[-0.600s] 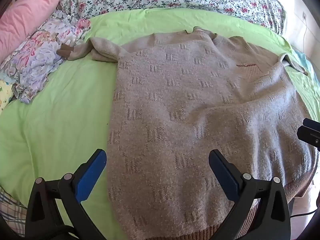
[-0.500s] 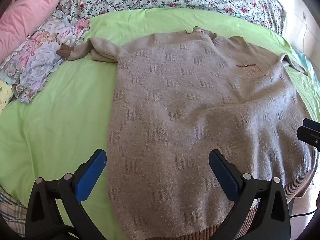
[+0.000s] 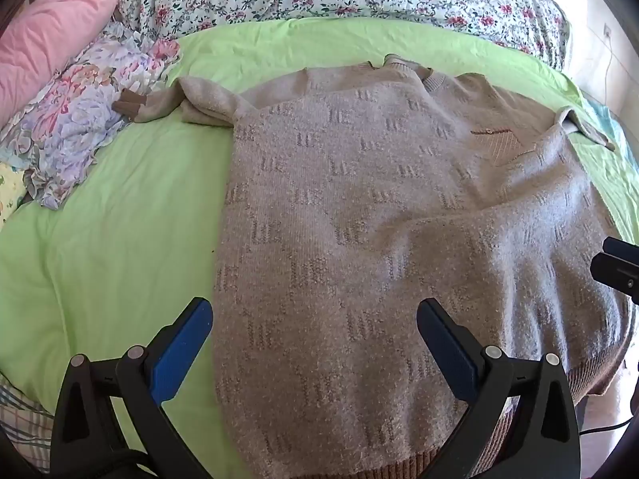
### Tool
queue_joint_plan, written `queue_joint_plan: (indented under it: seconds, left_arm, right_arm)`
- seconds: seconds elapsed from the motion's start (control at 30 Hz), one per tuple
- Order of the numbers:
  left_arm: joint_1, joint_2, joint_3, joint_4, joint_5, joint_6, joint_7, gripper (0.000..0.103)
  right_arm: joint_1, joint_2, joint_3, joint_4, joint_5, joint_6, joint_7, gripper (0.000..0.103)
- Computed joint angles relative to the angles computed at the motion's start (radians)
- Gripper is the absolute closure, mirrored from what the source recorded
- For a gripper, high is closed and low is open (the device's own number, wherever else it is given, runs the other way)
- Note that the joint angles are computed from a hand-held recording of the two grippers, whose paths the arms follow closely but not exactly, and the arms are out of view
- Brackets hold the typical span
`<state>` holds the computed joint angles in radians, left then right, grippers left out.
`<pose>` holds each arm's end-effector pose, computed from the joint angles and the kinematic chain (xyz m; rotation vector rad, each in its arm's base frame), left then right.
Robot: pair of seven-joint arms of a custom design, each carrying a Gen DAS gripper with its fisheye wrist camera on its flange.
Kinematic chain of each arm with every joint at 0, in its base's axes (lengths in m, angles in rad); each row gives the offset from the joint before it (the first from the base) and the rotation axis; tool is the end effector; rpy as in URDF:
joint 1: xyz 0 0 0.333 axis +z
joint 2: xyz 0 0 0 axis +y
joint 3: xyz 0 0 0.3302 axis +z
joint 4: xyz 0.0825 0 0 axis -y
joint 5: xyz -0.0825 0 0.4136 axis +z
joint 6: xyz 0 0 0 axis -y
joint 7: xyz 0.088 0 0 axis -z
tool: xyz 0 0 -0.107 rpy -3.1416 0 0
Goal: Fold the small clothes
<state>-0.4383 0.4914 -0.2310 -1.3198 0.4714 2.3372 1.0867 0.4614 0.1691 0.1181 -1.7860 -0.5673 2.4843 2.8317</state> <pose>0.6398 -0.4436 0.5269 -1.5041 2.1816 -0.6213 0.5710 0.3707 0.5183 -1.4727 2.0574 -0.4777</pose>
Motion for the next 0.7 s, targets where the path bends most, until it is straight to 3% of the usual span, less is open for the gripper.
queue_joint_plan:
  seconds: [0.7]
  left_arm:
    - [0.001,0.007,-0.002,0.014,-0.016,-0.016,0.010,0.001]
  right_arm:
    - [-0.007,-0.005,-0.005,-0.016,-0.020,0.031,0.021,0.007]
